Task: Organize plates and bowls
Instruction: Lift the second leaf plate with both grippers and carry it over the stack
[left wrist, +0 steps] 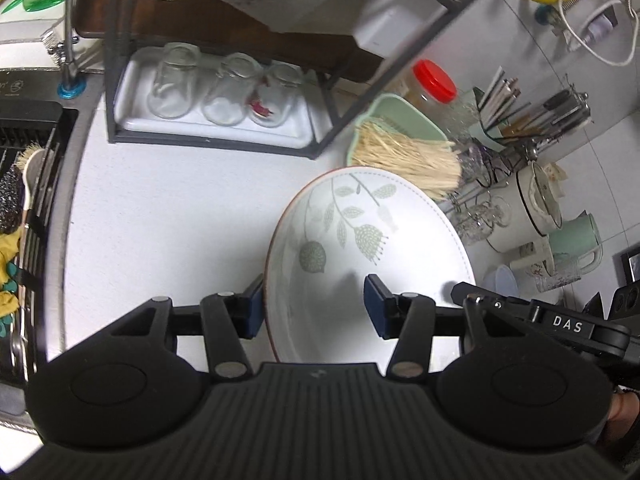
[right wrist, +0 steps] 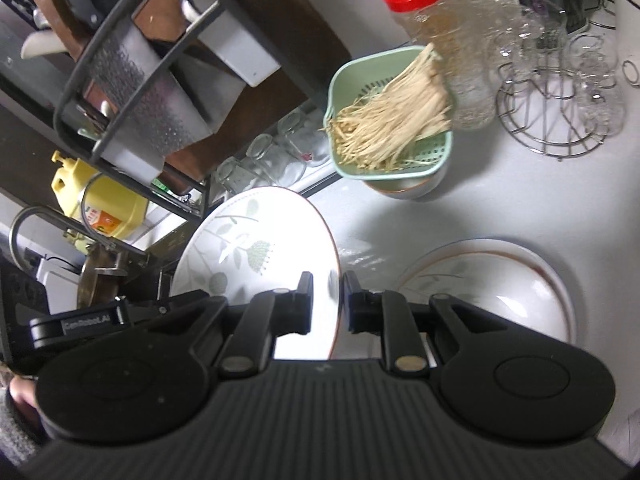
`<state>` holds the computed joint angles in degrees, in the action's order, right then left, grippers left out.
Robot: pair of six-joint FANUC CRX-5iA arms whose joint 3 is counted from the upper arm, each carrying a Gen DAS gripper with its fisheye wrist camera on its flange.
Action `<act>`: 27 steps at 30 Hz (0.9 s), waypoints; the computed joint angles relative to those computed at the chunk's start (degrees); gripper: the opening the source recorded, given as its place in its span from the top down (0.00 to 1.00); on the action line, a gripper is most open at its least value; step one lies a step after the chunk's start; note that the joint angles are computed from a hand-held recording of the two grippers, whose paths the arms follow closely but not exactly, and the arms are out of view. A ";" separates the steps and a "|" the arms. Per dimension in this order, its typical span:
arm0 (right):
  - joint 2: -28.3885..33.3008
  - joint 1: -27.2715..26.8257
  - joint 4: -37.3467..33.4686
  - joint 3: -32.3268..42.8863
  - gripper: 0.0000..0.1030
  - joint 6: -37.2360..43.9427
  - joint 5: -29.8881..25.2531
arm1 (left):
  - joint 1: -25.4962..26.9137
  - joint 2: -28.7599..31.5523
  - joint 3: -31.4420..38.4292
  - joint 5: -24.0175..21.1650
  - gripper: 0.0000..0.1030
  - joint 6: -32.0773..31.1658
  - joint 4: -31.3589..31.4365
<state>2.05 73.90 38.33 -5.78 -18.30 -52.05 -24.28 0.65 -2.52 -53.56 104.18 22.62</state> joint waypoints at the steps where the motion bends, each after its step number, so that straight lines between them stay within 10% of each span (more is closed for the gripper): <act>1: -0.89 0.21 0.28 -0.95 0.82 -0.27 -0.14 | -0.56 0.45 0.49 -0.27 0.46 1.08 -0.04; 27: -9.67 4.22 -1.09 -18.66 0.82 -8.13 -3.54 | -12.60 15.94 11.98 -5.58 0.46 6.58 -8.50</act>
